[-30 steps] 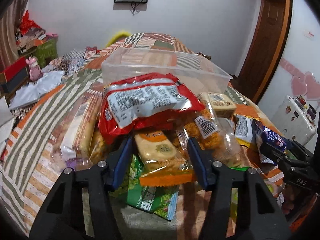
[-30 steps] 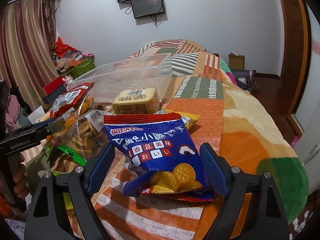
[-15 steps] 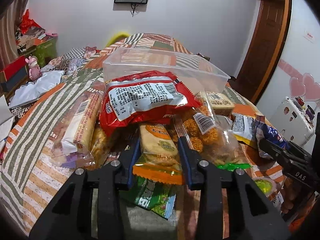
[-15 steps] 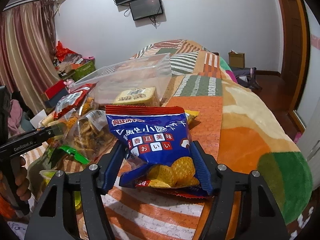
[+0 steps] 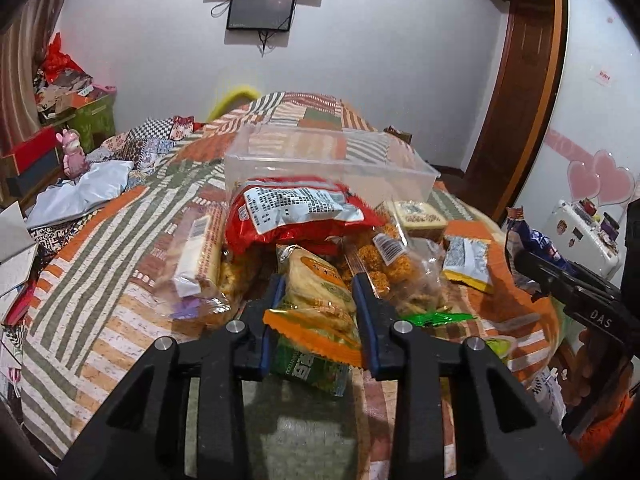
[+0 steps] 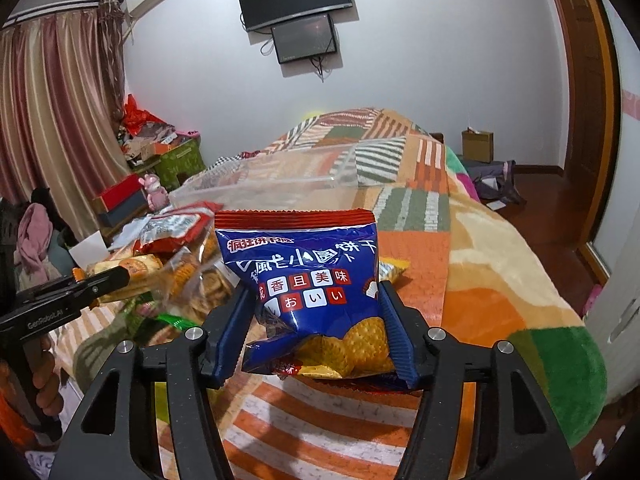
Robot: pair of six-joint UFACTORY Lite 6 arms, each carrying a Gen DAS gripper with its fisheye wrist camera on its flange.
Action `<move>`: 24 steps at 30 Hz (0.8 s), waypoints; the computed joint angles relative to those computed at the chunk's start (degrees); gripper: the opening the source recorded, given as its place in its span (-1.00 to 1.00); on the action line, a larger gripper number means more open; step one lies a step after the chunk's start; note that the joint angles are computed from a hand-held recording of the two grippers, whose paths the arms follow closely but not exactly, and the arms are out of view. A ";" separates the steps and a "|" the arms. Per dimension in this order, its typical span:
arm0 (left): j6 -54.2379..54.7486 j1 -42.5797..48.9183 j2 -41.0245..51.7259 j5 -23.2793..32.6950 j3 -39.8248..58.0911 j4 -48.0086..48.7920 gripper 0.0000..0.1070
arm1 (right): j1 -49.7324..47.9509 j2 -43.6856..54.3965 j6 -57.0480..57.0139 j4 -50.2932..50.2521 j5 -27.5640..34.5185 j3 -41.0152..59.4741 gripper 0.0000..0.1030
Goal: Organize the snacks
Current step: 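Carry the blue chip bag and yellow cake over the clear box and release both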
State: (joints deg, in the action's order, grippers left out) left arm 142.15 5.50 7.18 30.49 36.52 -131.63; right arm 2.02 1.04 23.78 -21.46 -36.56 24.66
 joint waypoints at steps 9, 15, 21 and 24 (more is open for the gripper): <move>-6.87 3.81 -8.99 2.38 -2.54 8.48 -0.37 | 0.39 -3.24 2.11 -1.12 1.21 1.02 0.13; -11.99 5.02 -8.92 3.11 2.26 13.30 -0.37 | 2.25 -4.77 0.55 1.08 2.49 3.58 0.13; -16.90 4.74 -5.10 2.66 10.26 17.30 -0.37 | 3.45 -1.71 0.60 1.32 3.46 9.69 0.12; -18.90 4.21 -2.18 1.70 14.93 18.60 -0.37 | 3.90 1.49 0.95 0.74 4.29 13.89 0.13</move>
